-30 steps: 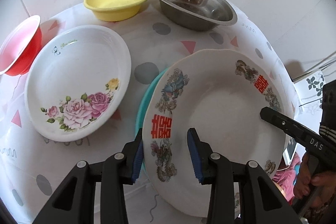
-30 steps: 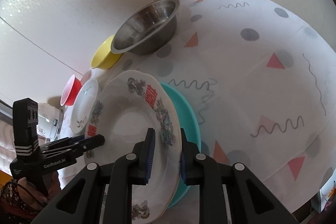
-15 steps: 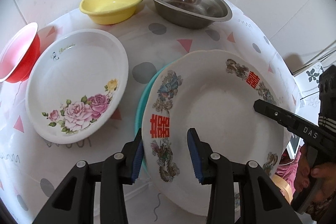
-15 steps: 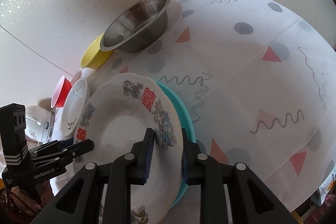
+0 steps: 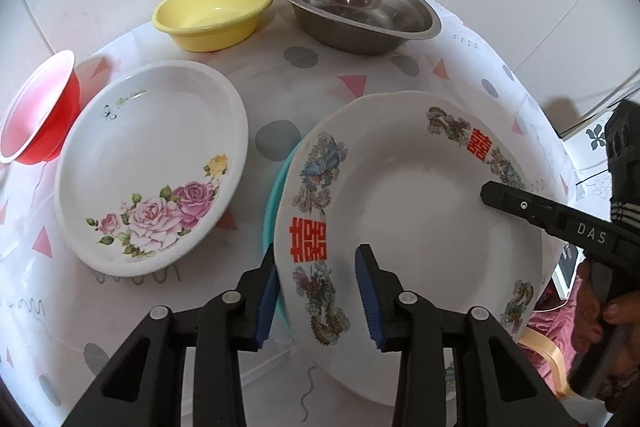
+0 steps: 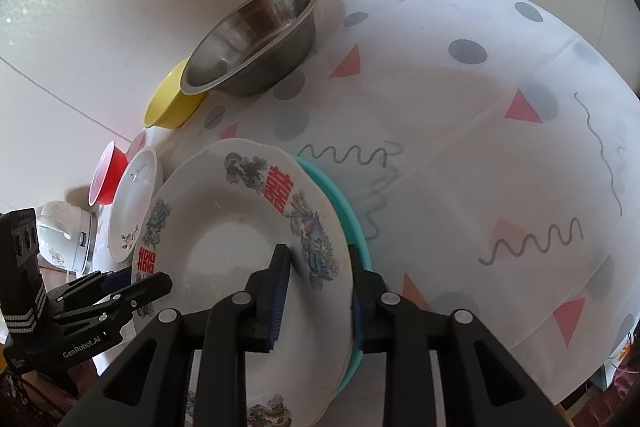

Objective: Organize plates and bowls
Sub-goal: 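Lower the red-character plate onto the teal plate and open the right gripper, then move the right tool to the rim of the white rose-pattern plate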

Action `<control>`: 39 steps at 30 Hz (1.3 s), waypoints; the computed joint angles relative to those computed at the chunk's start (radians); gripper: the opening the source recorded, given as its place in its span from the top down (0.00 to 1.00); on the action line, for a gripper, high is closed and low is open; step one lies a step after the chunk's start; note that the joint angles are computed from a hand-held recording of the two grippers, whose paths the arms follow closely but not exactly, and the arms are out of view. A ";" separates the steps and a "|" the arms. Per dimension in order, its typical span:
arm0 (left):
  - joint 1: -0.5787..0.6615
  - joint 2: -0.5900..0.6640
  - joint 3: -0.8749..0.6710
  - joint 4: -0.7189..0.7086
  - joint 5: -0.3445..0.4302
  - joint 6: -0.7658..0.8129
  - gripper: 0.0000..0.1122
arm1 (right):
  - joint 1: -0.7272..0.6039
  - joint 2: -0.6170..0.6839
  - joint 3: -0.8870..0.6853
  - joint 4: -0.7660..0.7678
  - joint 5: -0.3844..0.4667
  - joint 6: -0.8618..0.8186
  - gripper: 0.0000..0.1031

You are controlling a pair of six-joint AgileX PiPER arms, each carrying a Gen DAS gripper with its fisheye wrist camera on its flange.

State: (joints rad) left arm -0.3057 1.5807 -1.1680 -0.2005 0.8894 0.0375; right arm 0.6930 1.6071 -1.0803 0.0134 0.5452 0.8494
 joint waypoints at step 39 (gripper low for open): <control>0.121 -0.147 0.057 0.002 -0.033 -0.004 0.48 | 0.053 0.021 -0.209 -0.242 0.258 0.178 0.68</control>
State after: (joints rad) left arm -0.1846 1.4336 -1.1108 -0.1981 0.8565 0.0335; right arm 0.7461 1.6280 -1.2894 -0.2290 0.8029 1.0271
